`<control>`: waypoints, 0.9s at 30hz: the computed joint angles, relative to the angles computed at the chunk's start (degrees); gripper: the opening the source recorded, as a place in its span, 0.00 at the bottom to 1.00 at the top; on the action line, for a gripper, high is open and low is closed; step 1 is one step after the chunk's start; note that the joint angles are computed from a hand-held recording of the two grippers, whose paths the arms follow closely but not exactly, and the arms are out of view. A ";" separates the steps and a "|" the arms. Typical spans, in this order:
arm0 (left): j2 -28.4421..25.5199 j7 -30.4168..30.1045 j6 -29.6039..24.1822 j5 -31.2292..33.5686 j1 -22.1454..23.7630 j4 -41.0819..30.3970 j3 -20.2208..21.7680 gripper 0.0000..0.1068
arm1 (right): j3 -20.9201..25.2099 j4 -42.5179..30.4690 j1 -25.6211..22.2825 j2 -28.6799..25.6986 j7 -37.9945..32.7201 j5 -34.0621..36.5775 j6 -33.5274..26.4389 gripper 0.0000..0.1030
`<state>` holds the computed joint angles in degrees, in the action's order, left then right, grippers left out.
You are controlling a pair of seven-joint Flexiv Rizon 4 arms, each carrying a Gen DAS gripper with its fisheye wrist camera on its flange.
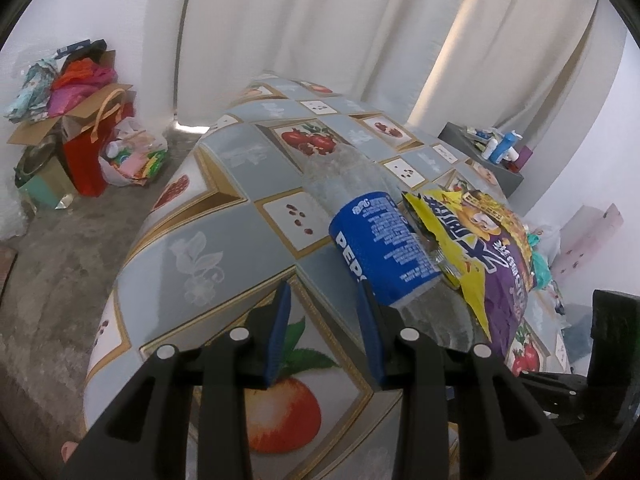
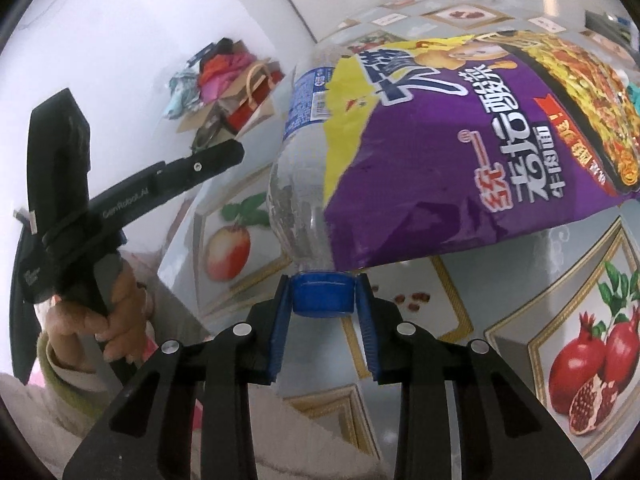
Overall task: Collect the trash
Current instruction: 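Lift the Pepsi bottle by its cap with the right gripper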
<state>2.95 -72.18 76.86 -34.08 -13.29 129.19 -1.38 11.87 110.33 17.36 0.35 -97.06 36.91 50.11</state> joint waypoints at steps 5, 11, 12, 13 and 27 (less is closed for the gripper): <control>1.86 -3.03 -1.48 4.83 0.96 1.04 0.56 0.31 | -0.41 0.77 -0.25 1.66 -2.54 0.71 -2.73 0.29; 4.34 -6.24 -2.31 8.62 1.34 2.83 1.11 0.31 | -1.23 2.28 -0.19 4.24 -5.44 0.38 -6.19 0.29; 4.52 -6.76 -2.58 9.26 1.42 2.94 1.12 0.31 | -1.43 2.62 -0.22 4.80 -5.97 0.55 -6.94 0.29; 4.71 -7.20 -2.80 9.82 1.46 3.08 1.14 0.31 | -1.58 2.71 -0.14 5.06 -6.07 0.60 -7.33 0.29; 8.64 -19.74 -9.65 29.78 5.80 4.44 -1.50 0.49 | -3.25 2.98 -0.40 7.21 -3.46 0.78 -11.56 0.38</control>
<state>11.59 -91.93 67.22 -4.30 -7.50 133.63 -2.88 8.61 113.31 16.96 7.56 -100.52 37.70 38.54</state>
